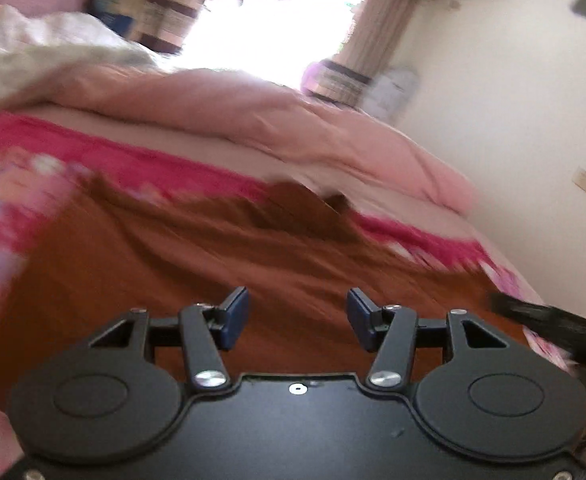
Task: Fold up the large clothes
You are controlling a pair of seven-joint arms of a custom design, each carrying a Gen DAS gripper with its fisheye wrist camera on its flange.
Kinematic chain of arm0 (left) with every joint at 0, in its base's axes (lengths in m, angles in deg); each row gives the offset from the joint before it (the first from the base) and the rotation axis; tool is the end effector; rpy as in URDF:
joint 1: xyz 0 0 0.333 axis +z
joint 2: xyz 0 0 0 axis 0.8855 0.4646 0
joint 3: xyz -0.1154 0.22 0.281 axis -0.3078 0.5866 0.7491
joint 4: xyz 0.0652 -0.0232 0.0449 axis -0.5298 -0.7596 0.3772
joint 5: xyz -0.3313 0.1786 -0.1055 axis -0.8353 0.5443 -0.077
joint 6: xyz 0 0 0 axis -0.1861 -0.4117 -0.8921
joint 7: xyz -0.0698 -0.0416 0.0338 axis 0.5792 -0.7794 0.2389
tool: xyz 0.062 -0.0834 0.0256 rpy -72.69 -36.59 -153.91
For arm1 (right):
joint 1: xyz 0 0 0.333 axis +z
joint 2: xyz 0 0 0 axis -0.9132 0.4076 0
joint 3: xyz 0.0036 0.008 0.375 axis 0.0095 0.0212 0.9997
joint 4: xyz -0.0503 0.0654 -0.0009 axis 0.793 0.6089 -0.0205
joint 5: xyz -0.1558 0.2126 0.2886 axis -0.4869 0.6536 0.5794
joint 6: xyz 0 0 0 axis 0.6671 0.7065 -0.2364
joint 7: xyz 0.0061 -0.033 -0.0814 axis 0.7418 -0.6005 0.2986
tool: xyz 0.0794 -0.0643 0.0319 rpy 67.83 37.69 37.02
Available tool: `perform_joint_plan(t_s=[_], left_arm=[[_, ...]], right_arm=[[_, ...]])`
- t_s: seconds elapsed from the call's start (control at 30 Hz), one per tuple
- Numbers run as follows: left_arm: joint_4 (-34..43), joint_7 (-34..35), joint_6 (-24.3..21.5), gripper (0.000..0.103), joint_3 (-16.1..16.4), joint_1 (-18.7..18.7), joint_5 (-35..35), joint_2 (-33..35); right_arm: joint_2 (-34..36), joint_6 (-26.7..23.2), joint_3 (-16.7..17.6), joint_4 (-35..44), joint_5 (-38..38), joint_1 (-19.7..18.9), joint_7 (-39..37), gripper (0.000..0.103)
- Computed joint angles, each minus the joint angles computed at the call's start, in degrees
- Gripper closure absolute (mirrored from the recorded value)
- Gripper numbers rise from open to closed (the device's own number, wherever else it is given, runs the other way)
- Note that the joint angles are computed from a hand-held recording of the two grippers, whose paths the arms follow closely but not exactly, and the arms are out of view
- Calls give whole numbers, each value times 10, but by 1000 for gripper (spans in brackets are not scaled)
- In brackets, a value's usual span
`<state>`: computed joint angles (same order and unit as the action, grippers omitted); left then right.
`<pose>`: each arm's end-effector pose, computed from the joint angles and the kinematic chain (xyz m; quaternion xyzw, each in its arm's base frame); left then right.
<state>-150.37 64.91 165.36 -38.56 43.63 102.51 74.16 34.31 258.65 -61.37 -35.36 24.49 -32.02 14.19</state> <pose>0.7024 -0.3084 0.4854 -0.6083 0.5972 -0.4942 0.1708 0.6669 0.3549 0.4811 -0.5450 0.5797 -0.2550 0.5494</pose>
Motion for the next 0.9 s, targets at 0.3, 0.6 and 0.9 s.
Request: perform_joint_plan(t_s=[0.3, 0.6, 0.9], left_arm=[[-9, -20, -15, 48, 30, -29, -7, 10], [-125, -105, -1, 48, 343, -223, -4, -40], [-132, -57, -3, 48, 440, -304, -43, -3]], right_arm=[[44, -65, -21, 31, -19, 22, 70, 93], [4, -53, -264, -78, 232, 172, -17, 93], [6, -20, -214, -82, 277, 123, -66, 103]])
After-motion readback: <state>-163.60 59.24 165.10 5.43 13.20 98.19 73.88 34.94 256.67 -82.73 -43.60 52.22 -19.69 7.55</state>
